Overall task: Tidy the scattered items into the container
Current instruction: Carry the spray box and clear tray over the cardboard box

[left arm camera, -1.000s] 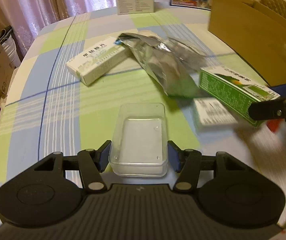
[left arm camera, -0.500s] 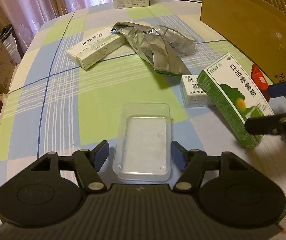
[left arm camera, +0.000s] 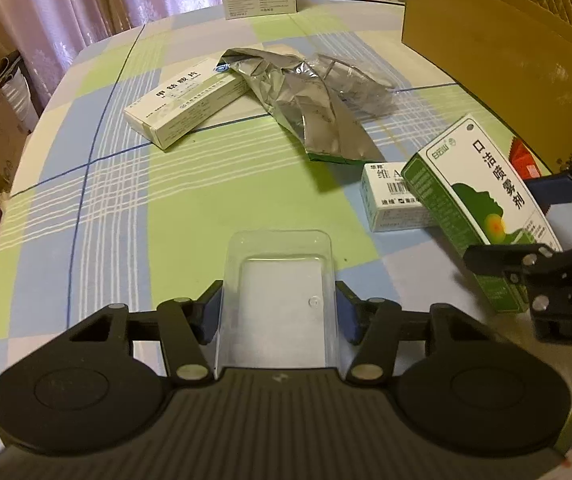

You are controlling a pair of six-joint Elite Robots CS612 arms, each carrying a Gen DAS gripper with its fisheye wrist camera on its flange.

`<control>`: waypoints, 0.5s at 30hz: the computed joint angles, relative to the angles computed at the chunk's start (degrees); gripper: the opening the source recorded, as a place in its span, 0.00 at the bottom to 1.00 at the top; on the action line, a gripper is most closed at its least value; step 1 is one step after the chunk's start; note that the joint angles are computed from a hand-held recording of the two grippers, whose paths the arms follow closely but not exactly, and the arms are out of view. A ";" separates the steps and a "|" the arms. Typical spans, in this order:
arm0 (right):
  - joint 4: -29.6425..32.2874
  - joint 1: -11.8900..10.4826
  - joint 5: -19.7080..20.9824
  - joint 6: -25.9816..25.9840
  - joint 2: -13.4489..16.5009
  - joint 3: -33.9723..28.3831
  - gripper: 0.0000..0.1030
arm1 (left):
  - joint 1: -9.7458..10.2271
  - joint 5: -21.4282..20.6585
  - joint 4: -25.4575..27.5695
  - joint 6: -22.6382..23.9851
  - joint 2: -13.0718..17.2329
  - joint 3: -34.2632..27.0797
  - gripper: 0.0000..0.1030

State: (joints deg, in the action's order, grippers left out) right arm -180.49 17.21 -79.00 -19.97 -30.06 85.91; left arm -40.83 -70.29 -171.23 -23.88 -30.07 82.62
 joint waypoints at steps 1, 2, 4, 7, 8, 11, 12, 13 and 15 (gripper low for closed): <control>-0.18 -0.11 0.37 0.28 -0.13 0.20 0.52 | -0.10 0.07 -0.35 -0.28 -0.26 0.34 0.50; -0.66 -0.23 0.74 0.65 -0.31 0.52 0.52 | -0.22 0.23 -0.65 -0.60 -0.57 0.71 0.50; -2.10 -0.47 1.41 1.76 -0.78 1.35 0.52 | -0.51 0.72 -1.20 -1.25 -1.28 1.46 0.50; -3.72 -0.95 2.48 4.05 -1.83 2.66 0.52 | -1.01 1.30 -2.02 -2.10 -2.45 2.50 0.50; -4.03 -1.18 2.95 4.97 -2.27 3.12 0.52 | -1.24 1.50 -2.26 -2.31 -2.86 2.83 0.50; -4.96 -1.94 4.15 7.93 -3.82 4.83 0.52 | -2.01 1.95 -3.19 -2.71 -3.97 3.67 0.50; -5.43 -2.22 4.38 8.76 -4.38 5.48 0.52 | -2.30 2.07 -3.53 -2.83 -4.33 3.95 0.50; -5.97 -2.53 4.65 9.59 -4.97 6.19 0.52 | -2.61 2.21 -3.84 -2.94 -4.65 4.19 0.50; -7.14 -3.22 5.12 11.09 -6.17 7.65 0.52 | -3.25 2.07 -4.65 -3.10 -5.29 4.62 0.50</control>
State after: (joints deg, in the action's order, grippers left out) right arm -187.63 13.99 -73.88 -8.88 -36.23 93.55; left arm -44.08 -68.23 -175.88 -26.97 -35.36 87.24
